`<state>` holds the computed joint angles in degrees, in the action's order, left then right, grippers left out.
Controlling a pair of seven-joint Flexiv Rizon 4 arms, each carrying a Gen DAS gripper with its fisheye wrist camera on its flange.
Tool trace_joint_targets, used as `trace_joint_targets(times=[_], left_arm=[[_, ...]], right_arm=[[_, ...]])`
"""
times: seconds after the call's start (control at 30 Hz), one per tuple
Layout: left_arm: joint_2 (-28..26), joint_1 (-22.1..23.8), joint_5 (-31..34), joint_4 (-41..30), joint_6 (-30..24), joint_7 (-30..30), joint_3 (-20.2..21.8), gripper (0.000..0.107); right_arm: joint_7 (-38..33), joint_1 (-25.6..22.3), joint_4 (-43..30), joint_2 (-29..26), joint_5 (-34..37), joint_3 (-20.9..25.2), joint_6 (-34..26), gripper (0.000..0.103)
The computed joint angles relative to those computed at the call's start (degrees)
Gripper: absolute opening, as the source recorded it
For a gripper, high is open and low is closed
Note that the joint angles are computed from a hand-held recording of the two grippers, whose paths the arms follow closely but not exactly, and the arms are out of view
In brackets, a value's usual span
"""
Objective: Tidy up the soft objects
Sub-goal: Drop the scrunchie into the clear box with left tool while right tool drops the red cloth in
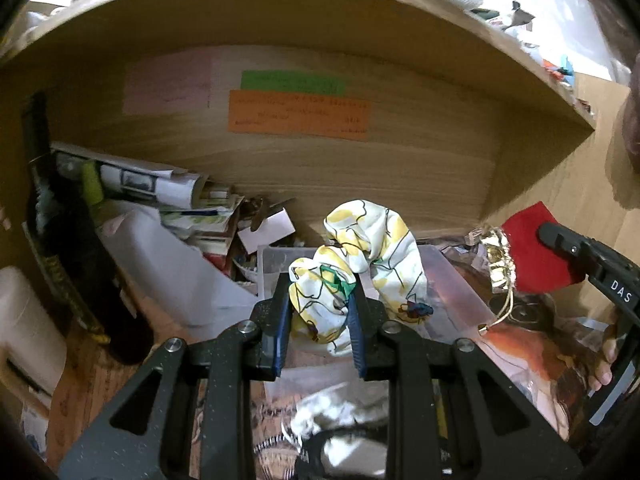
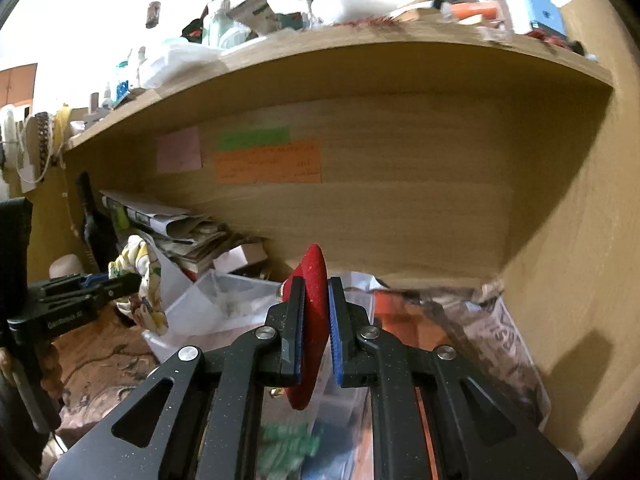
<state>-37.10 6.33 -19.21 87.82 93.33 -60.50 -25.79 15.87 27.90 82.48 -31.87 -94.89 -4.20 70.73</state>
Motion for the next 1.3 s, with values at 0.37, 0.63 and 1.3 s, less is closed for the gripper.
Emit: trace_joint_targets(times=[0.37, 0.63, 1.3], left_arm=[[-7.5, -11.3, 0.1, -16.4, -16.9, -3.6, 15.9, 0.025], [-12.8, -14.0, 3.0, -26.1, -27.2, -6.5, 20.2, 0.025], [-11.9, -13.7, 5.9, -25.5, -25.5, -9.0, 19.9, 0.060]], right_arm=[[-26.9, 0.5, -9.3, -9.3, 25.1, 1.4, 1.2, 0.010], [-47.6, 0.0, -15.6, -14.8, 43.3, 7.5, -4.6, 0.010], [-55.7, 7.0, -15.4, -13.9, 58.4, -1.9, -8.8, 0.048]])
